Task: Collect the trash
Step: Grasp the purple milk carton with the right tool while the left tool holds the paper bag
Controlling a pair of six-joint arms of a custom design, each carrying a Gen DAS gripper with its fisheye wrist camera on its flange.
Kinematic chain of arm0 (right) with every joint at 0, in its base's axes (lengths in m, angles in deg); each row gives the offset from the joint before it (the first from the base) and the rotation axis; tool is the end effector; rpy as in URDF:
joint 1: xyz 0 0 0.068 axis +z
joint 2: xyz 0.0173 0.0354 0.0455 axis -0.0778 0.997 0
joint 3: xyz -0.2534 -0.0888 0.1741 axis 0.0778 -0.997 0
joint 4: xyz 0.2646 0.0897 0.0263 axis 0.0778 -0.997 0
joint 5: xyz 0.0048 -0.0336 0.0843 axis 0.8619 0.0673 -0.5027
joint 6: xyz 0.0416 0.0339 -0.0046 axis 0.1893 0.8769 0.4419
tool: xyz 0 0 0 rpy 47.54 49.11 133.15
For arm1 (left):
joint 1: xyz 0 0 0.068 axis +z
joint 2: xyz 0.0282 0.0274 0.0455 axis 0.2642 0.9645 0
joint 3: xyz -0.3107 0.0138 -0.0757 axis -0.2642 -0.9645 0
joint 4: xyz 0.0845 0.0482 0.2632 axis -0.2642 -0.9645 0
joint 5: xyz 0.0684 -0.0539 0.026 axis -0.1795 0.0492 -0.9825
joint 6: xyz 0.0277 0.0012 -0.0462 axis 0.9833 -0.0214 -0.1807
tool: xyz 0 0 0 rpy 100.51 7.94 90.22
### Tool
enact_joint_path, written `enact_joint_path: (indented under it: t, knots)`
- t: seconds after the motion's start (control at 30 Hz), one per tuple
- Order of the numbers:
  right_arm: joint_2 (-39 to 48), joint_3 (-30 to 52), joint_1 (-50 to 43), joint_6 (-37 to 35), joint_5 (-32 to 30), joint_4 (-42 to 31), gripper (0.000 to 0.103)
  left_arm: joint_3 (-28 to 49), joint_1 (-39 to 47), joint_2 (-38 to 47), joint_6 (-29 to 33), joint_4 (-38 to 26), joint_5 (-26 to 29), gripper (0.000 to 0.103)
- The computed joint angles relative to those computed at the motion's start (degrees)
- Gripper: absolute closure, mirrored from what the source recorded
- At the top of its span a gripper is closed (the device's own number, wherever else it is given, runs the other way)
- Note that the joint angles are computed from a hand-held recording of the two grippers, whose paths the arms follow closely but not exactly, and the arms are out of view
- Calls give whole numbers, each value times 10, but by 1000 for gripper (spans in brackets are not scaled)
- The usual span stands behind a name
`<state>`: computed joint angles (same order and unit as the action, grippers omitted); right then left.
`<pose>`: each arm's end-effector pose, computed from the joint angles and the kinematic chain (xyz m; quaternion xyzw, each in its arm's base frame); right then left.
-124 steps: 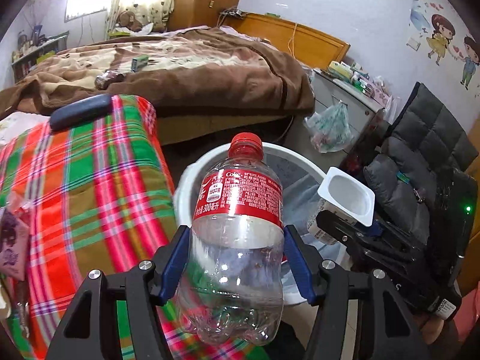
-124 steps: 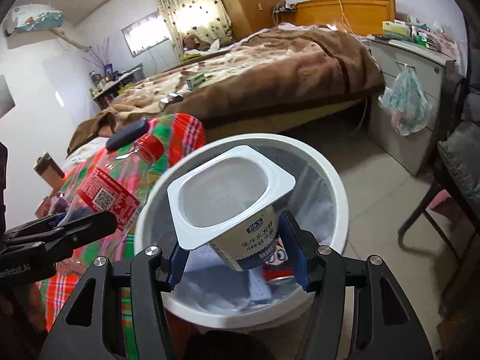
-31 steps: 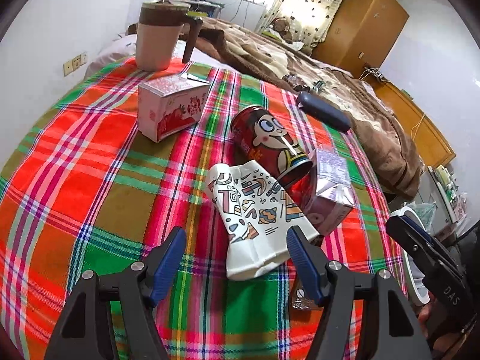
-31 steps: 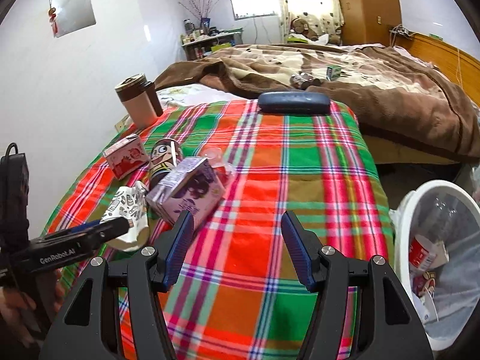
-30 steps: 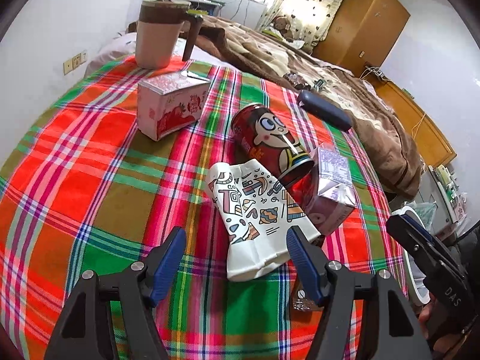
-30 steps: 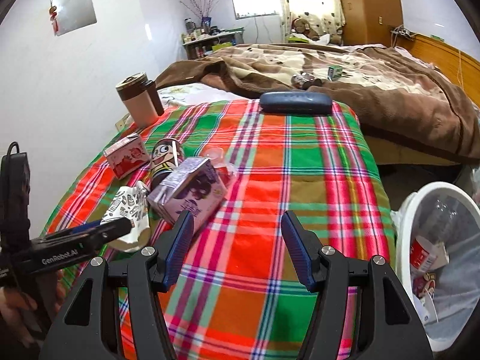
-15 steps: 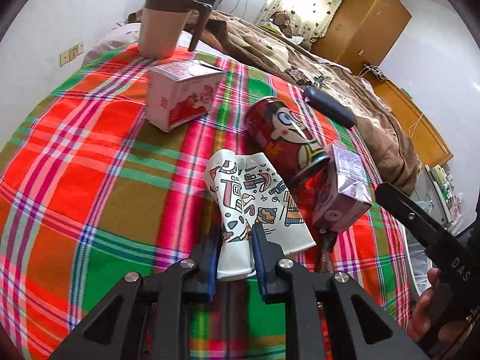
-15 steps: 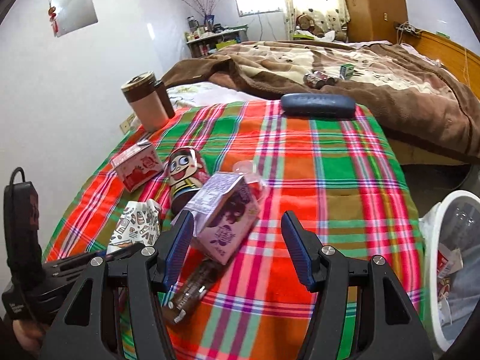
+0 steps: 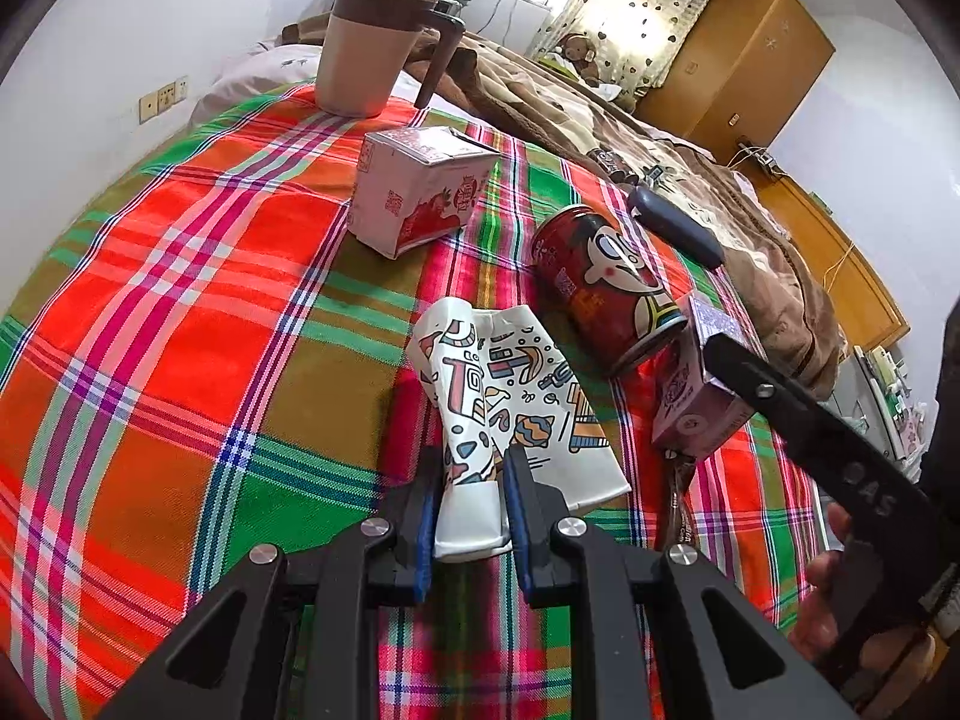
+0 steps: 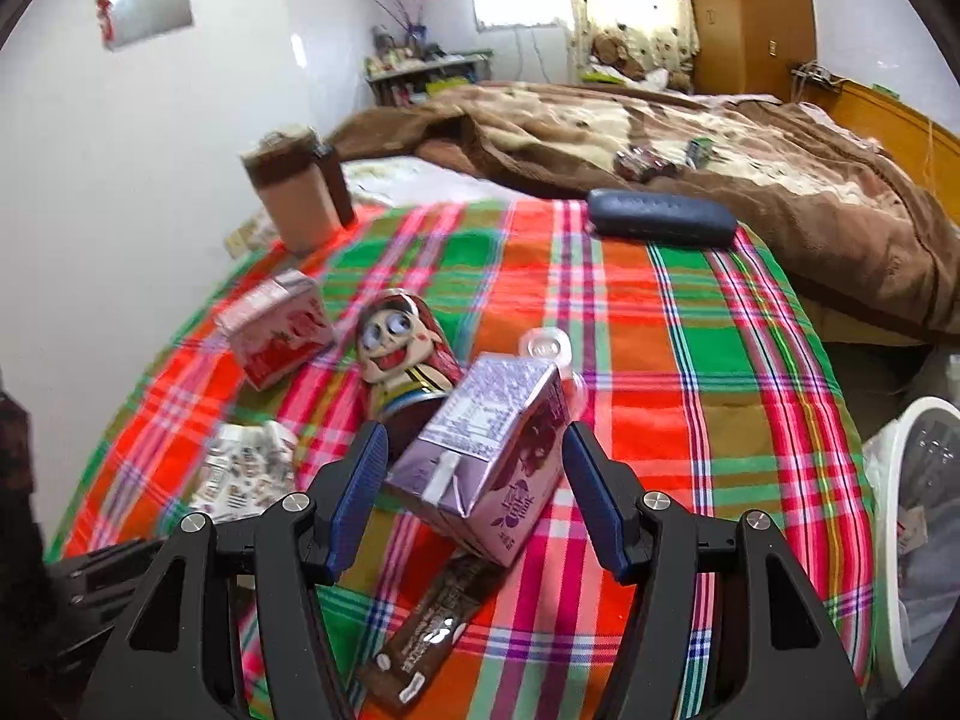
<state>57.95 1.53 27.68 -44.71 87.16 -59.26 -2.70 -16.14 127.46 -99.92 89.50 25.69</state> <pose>0.2296 0.1247 0.1276 0.1645 0.9158 -0.0064 0.3664 0.3109 -0.1988 0.0930 0.1229 0.9313 -0.2318 0.2528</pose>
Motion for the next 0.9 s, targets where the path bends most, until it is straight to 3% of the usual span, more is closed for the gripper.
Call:
enact_joint_path:
  t: [0.13,0.5,0.77,0.9]
  knots:
    - [17,15,-1,14,10,-21,36,0,-1,1,-3,1,0,82]
    - [-31,-32,7,59,41,-13,36,4,-2,4,-7,2,1,82]
    - [-7,-20,-15,43,11,5,36,11,0,11,-9,4,1,82]
    - [-1,-13,-6,45,35,-6,36,15,1,14,-9,4,3,82]
